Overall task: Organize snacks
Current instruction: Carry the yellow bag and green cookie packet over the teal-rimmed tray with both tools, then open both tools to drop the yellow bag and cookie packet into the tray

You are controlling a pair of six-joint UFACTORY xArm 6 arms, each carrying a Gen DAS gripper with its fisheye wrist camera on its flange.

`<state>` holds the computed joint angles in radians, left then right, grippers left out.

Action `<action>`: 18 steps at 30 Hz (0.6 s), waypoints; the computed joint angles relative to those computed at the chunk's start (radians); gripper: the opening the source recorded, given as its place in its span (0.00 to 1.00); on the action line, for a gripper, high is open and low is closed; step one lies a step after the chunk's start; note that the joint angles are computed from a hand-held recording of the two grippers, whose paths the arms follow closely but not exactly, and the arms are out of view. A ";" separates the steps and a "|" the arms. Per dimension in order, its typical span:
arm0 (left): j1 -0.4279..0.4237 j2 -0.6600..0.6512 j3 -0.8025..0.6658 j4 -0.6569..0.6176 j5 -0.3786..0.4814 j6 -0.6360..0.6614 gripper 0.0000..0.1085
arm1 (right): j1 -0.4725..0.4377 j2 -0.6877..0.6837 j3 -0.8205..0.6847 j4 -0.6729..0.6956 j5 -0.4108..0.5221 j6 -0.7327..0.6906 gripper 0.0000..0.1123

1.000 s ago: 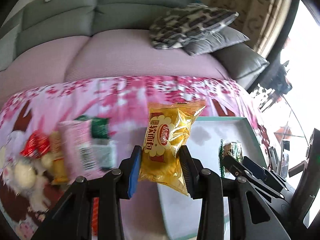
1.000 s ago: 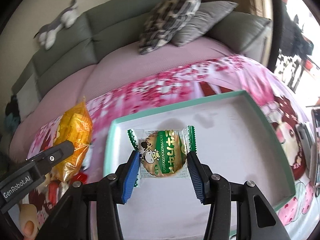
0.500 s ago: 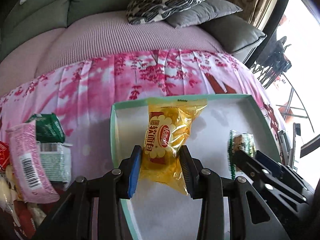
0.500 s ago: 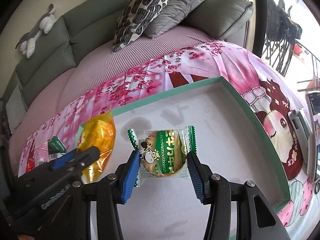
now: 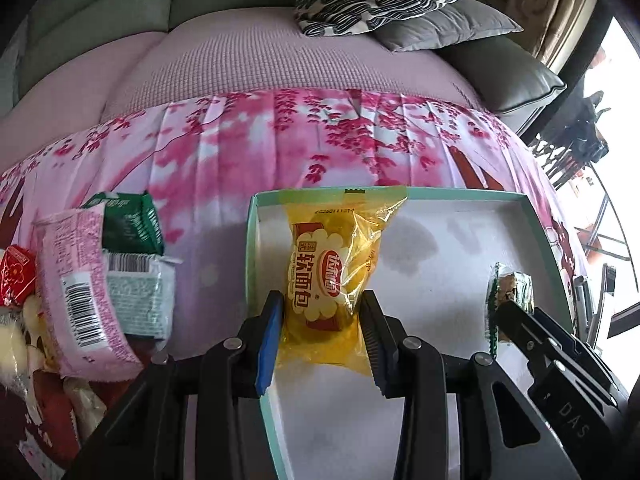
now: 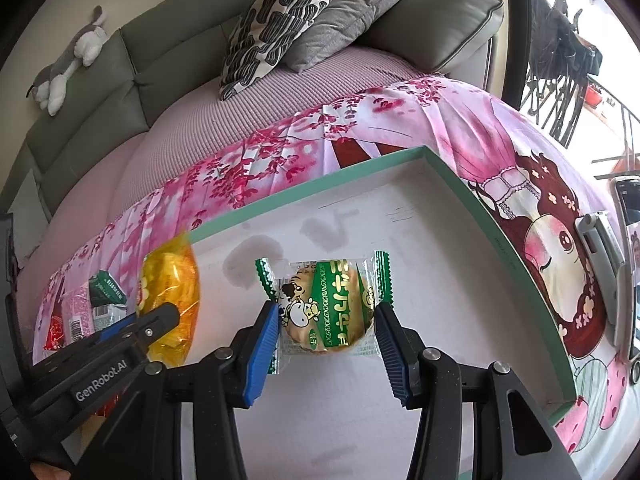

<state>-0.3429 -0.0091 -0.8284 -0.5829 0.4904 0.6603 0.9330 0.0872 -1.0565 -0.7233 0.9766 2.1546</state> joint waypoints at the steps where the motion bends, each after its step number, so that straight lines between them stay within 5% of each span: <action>1: 0.004 -0.002 0.000 0.021 0.003 -0.018 0.37 | 0.000 0.001 0.000 -0.003 0.000 -0.002 0.46; 18: 0.027 0.021 -0.020 0.087 0.027 -0.090 0.39 | -0.049 0.043 -0.013 -0.077 0.004 -0.015 0.46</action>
<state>-0.3159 0.0114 -0.8479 -0.4955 0.5177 0.5700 0.8836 0.1304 -1.0692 -0.8006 0.9802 2.1393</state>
